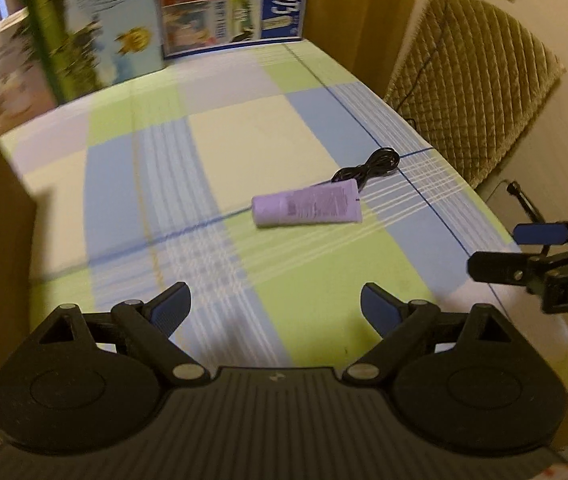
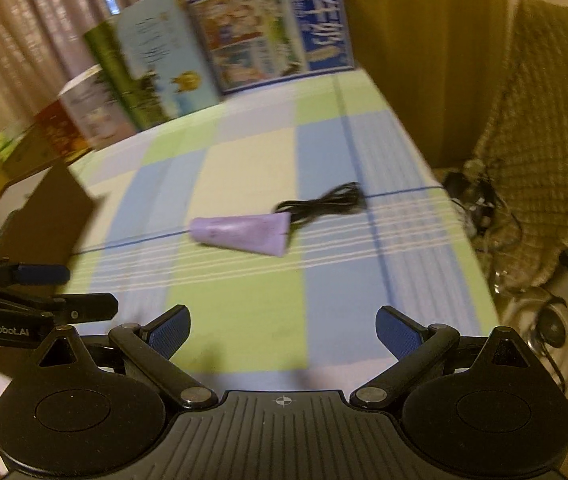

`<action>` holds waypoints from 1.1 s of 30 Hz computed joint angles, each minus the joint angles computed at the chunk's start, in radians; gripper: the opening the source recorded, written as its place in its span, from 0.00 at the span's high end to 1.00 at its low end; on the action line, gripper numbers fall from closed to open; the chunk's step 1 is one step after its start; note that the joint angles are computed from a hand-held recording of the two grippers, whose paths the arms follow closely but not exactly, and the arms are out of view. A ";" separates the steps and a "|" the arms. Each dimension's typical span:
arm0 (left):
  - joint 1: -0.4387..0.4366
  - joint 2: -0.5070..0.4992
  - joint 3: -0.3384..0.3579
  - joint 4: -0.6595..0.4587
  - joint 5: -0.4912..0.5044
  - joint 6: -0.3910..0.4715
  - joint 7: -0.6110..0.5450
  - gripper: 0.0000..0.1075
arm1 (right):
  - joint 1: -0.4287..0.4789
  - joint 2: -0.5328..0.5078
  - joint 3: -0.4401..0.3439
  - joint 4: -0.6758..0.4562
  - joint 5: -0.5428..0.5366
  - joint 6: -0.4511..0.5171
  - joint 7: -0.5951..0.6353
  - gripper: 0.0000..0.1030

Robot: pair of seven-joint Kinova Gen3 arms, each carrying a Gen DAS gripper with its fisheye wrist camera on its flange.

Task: Organize objects
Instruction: 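Withdraw both tools from the box toward the purple tube and cable, then grasp the purple tube with the left tool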

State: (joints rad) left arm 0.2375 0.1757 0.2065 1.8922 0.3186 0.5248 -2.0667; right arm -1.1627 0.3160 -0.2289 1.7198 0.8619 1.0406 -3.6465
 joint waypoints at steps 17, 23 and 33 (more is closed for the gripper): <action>-0.021 0.297 0.140 -0.214 -0.038 -0.061 -0.325 0.26 | 0.089 -0.022 0.015 0.069 -0.068 -0.023 -0.053 0.06; 0.020 0.377 0.111 -0.314 -0.088 0.050 -0.371 0.32 | 0.108 -0.026 0.014 0.082 -0.099 -0.025 -0.067 0.06; 0.048 0.369 0.049 -0.350 -0.058 0.203 -0.260 0.58 | 0.131 -0.019 0.018 0.094 -0.131 -0.057 -0.044 0.06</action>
State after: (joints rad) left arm 0.2856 0.5451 0.2556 1.5425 0.2603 0.7278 -2.3269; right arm -1.0315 0.2974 -0.2109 1.8139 0.7305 0.9834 -3.6908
